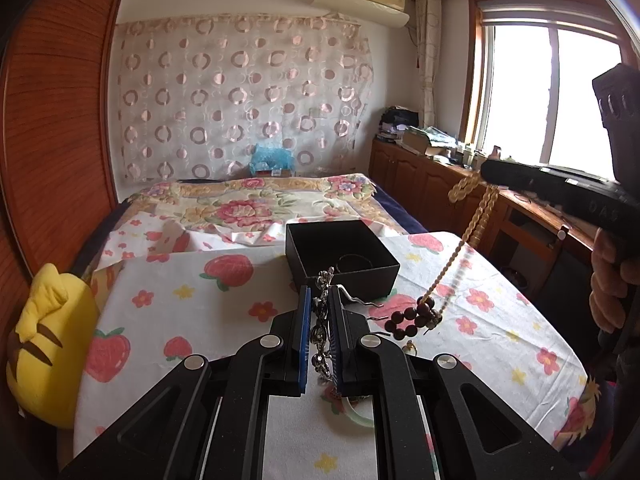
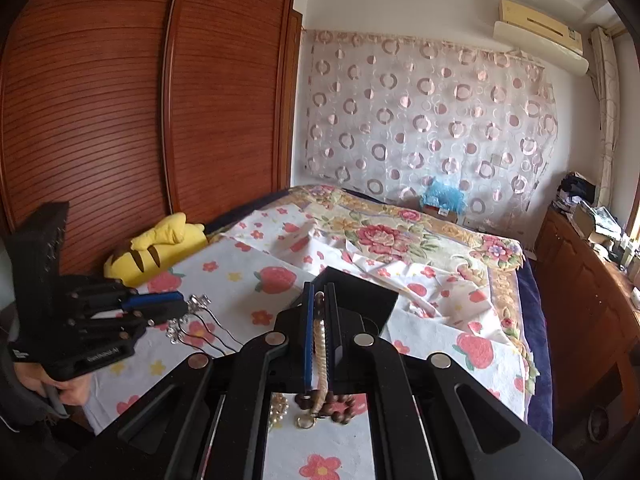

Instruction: Organize jewelry

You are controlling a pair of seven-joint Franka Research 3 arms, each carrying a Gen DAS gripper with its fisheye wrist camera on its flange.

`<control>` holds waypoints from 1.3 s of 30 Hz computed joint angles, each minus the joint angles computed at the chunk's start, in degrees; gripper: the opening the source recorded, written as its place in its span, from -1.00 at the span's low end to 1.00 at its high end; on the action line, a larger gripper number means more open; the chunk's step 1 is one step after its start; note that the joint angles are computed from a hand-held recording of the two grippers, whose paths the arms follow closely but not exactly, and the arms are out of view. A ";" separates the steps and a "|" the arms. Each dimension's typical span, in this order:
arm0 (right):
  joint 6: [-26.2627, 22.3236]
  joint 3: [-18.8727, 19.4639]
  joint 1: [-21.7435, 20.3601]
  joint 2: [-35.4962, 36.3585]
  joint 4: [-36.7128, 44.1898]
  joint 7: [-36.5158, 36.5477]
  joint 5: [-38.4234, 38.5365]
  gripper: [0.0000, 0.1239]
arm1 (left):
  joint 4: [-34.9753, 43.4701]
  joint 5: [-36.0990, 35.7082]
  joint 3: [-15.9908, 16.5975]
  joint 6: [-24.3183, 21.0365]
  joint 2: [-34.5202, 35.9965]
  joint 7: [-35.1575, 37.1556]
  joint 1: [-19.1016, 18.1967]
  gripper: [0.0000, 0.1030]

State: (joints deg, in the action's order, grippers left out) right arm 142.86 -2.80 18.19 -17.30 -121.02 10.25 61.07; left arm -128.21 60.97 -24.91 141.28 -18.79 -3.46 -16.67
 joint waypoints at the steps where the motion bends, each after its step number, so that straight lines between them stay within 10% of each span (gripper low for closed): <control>1: -0.57 -0.19 0.02 -0.01 0.23 0.09 0.20 -0.91 | -0.09 -0.11 0.08 0.10 0.02 -0.04 -0.01 -0.85; 13: 4.53 1.73 -1.44 4.87 0.58 5.14 -5.40 -0.91 | -1.01 -0.72 0.30 0.46 0.03 -0.60 0.06 -0.85; 25: -0.63 1.69 -0.78 4.41 -1.08 2.35 -2.88 -0.90 | -1.29 -0.91 0.50 0.55 0.68 -1.05 -0.11 -0.85; 29: -0.62 1.71 -1.49 5.42 -0.77 3.82 -3.89 -0.49 | -1.28 -0.82 0.52 0.53 0.78 -1.22 -0.15 -0.85; 39: -0.20 2.66 -4.93 9.55 -4.44 10.53 -16.08 -0.48 | -2.03 0.24 0.69 1.49 1.55 -2.47 -0.14 -0.85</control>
State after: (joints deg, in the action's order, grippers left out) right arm 142.66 -0.14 13.26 -7.75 -125.46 20.78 44.99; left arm -130.23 61.21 -24.22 142.77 -17.24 -5.92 -16.81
